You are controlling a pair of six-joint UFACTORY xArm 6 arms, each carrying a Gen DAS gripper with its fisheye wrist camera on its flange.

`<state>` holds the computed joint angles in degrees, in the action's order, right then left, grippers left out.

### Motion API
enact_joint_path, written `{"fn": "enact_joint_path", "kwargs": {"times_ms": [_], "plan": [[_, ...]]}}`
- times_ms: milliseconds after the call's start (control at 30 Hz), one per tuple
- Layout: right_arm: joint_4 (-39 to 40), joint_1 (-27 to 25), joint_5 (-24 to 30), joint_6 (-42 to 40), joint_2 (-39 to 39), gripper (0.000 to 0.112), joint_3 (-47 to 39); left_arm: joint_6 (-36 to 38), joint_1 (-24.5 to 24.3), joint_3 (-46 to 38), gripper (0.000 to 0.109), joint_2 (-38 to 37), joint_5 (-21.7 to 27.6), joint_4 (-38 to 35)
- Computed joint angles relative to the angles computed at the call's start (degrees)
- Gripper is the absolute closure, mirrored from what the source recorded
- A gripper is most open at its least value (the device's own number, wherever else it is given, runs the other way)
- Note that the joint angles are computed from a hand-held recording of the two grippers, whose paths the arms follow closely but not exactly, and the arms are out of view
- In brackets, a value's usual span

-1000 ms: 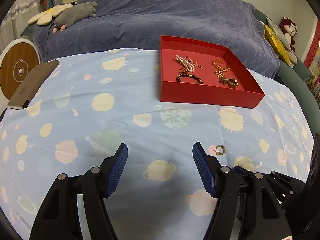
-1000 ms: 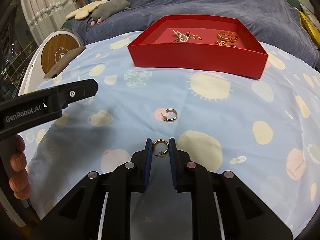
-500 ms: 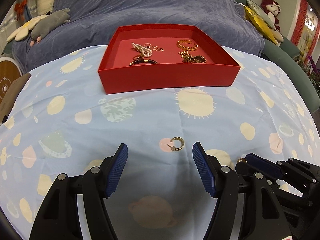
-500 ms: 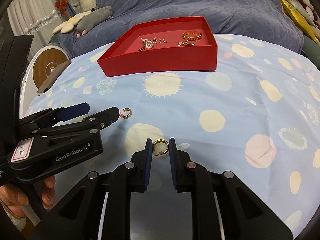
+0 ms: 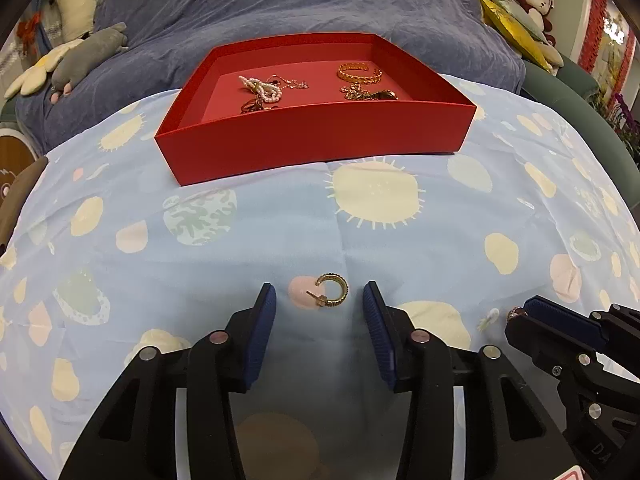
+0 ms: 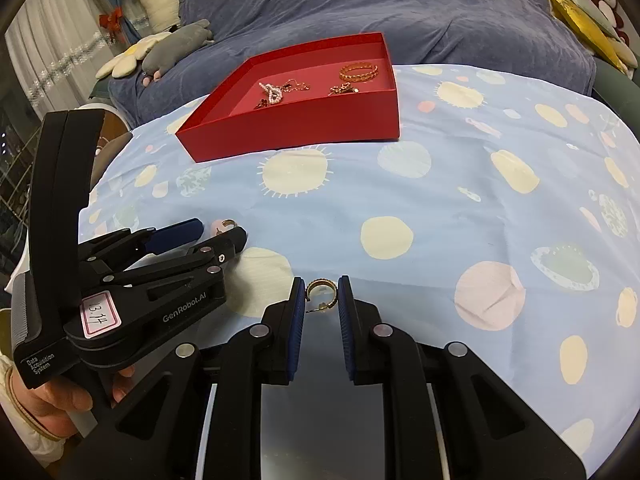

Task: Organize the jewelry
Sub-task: 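Hold the earring in the right gripper while the left gripper grasps the other hoop earring, then carry both hoop earrings over the red box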

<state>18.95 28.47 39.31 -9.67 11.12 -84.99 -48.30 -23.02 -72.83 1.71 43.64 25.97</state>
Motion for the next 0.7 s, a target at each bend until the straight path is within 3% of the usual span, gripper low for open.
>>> {"fn": "enact_joint_path", "kwargs": {"times_ms": [267, 700], "plan": [[0.3, 0.4, 0.1, -0.1, 0.2, 0.096, -0.4, -0.1, 0.6, 0.2, 0.091, -0.4, 0.2, 0.1], [0.3, 1.4, -0.1, 0.3, 0.7, 0.096, -1.3, 0.5, 1.8, 1.9, 0.091, -2.3, -0.6, -1.5]]}}
